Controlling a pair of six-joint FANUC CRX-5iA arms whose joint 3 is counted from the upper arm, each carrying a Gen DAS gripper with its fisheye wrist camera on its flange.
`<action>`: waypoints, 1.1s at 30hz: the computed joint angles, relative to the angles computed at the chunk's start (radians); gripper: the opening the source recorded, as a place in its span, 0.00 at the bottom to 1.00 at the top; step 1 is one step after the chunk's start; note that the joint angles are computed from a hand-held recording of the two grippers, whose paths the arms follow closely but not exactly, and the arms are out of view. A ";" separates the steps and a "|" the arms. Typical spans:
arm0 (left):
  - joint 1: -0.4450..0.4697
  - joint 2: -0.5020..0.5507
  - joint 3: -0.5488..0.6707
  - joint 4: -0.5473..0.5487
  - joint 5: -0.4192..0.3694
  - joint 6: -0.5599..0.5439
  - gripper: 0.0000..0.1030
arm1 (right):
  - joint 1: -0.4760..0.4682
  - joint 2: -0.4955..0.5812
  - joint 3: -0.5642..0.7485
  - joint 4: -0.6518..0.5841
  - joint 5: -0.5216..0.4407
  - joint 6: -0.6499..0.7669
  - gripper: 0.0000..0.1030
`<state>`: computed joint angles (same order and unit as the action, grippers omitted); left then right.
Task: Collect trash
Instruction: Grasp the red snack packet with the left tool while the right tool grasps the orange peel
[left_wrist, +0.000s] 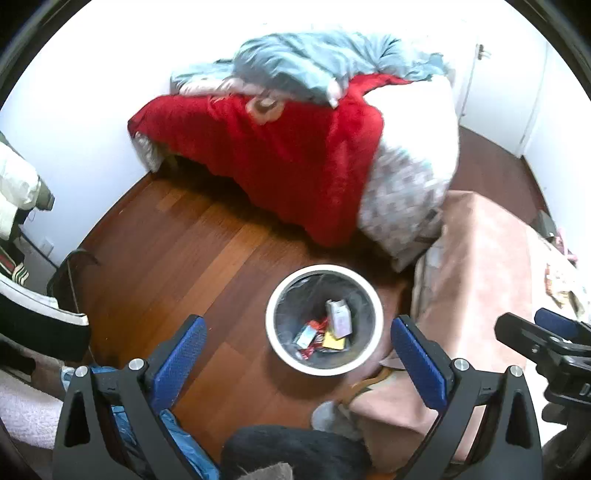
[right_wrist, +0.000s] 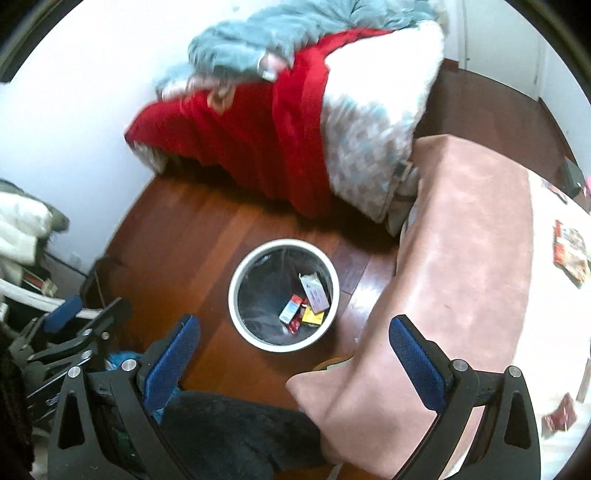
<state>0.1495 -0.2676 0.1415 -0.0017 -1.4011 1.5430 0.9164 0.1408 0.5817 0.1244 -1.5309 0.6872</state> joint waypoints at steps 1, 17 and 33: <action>-0.027 0.000 0.008 -0.006 -0.003 0.014 0.99 | -0.003 -0.037 -0.028 0.005 0.000 -0.018 1.00; -0.622 0.373 0.142 -0.090 -0.005 0.294 0.99 | -0.567 -0.410 -0.467 -0.019 -0.171 0.073 1.00; -0.756 0.617 0.381 -0.139 -0.099 0.319 0.99 | -0.940 -0.326 -0.575 -0.130 0.022 0.376 0.08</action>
